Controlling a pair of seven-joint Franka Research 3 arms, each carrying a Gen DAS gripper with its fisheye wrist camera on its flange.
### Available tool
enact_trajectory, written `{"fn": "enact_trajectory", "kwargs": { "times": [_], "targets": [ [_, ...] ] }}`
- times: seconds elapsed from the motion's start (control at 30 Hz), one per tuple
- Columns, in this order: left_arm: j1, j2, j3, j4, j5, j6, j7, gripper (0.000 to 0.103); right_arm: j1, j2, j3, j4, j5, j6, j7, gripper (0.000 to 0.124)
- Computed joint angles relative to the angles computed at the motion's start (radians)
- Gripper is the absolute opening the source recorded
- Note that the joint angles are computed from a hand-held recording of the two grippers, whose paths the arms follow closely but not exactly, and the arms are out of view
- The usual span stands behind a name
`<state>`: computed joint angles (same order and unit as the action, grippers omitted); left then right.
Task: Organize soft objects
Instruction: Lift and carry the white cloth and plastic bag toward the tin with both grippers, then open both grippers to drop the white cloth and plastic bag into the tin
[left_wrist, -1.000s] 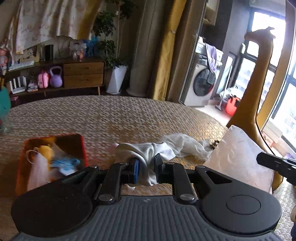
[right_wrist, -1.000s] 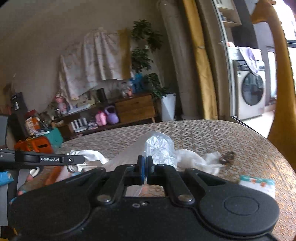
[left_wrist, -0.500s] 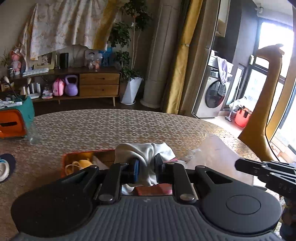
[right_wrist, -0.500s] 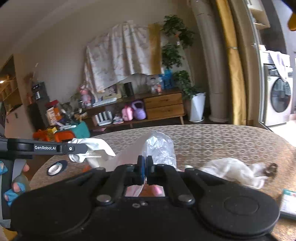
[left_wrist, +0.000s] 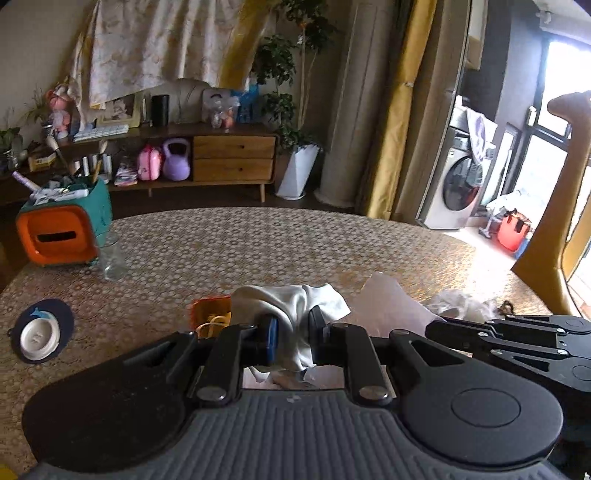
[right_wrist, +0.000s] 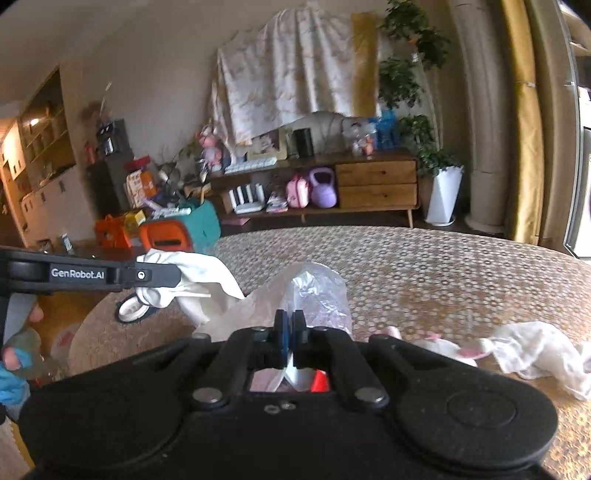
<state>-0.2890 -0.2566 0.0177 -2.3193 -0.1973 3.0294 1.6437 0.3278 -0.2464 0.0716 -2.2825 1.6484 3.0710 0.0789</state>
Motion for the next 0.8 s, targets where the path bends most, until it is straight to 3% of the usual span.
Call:
{"fn": "enact_trajectory", "kwargs": {
  "times": [0.3, 0.67, 0.8],
  "targets": [
    [0.052, 0.079, -0.001, 0.041, -0.023, -0.038, 0.022, 0.017, 0.039, 0.150, 0.016, 0.087, -0.155, 0.024, 0.090, 0.002],
    [0.134, 0.199, -0.085, 0.132, -0.108, -0.077, 0.083, 0.017, 0.019, 0.276, 0.028, 0.144, -0.388, 0.016, 0.289, 0.002],
    [0.172, 0.247, -0.122, 0.171, -0.072, -0.086, 0.049, 0.017, 0.001, 0.313, 0.040, 0.164, -0.460, 0.018, 0.351, 0.002]
  ]
}}
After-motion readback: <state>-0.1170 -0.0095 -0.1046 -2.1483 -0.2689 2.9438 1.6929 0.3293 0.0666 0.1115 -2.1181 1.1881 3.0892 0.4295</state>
